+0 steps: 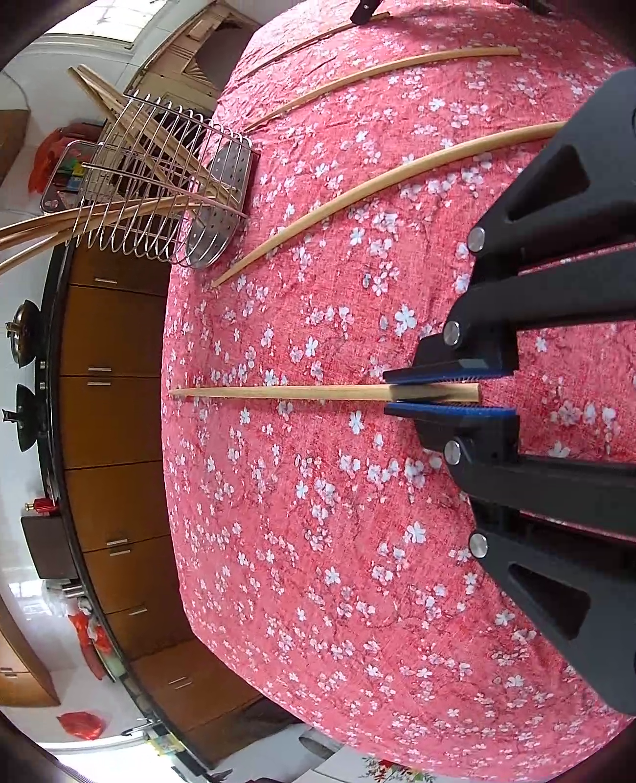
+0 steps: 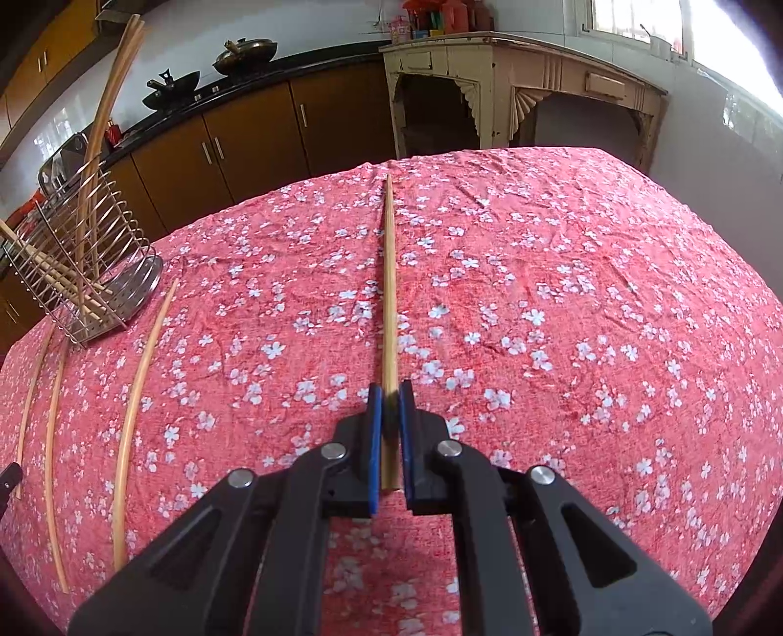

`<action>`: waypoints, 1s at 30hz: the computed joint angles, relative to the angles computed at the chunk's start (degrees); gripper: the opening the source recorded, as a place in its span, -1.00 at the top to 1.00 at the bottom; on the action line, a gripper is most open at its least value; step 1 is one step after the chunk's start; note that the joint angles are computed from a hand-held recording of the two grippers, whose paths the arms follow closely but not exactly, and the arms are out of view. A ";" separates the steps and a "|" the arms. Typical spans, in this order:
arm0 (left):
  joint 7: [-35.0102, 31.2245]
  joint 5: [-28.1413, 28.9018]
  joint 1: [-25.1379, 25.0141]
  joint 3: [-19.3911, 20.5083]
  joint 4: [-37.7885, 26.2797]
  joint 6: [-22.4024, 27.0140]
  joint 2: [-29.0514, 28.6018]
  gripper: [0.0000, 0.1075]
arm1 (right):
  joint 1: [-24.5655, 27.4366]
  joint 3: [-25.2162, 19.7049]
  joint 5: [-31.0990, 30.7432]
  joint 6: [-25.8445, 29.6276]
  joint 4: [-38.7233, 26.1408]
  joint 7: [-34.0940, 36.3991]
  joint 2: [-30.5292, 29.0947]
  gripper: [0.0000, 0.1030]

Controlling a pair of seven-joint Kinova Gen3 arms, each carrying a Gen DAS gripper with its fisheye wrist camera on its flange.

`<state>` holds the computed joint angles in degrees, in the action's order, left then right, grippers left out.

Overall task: Organize utensils
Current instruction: 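Close the right tool on a chopstick while the left tool grasps another chopstick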

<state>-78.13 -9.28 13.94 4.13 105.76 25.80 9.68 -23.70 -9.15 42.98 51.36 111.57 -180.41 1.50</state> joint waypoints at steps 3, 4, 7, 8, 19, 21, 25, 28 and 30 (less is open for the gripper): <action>-0.02 0.11 0.09 0.05 0.01 0.01 -0.01 0.83 | 0.01 -0.02 0.08 0.06 -0.03 -0.03 0.07 0.84; 0.06 -0.08 0.20 0.03 -0.01 -0.03 0.06 0.82 | 0.01 -0.02 0.08 0.06 -0.03 -0.03 0.07 0.84; -1.77 0.85 -0.49 0.53 0.05 0.02 -0.14 0.72 | -0.03 -0.01 0.08 0.24 -0.06 0.06 0.10 0.84; -0.94 0.01 0.15 0.21 -0.02 0.13 -0.09 0.72 | -0.04 -0.02 0.06 0.26 -0.05 0.07 0.08 0.84; -3.79 2.71 -1.24 1.10 0.57 -0.07 -0.64 0.71 | -0.52 -0.52 0.15 0.84 0.32 -0.66 -0.27 0.84; -5.23 4.22 -1.98 1.39 0.75 -0.14 -0.86 0.71 | -0.47 -0.51 0.15 0.66 0.35 -0.74 -0.28 0.84; -7.20 6.28 -2.78 1.57 1.02 -0.25 -1.13 0.71 | -0.37 -0.54 0.08 0.43 0.52 -0.80 -0.47 0.84; -7.09 6.09 -2.44 1.25 0.94 -0.09 -1.17 0.71 | -0.45 -0.62 0.05 0.98 0.28 -0.54 -0.32 0.84; -5.73 4.21 -1.42 0.72 0.79 0.23 -1.15 0.71 | -1.05 -0.98 0.08 2.81 -0.53 -0.16 0.30 0.84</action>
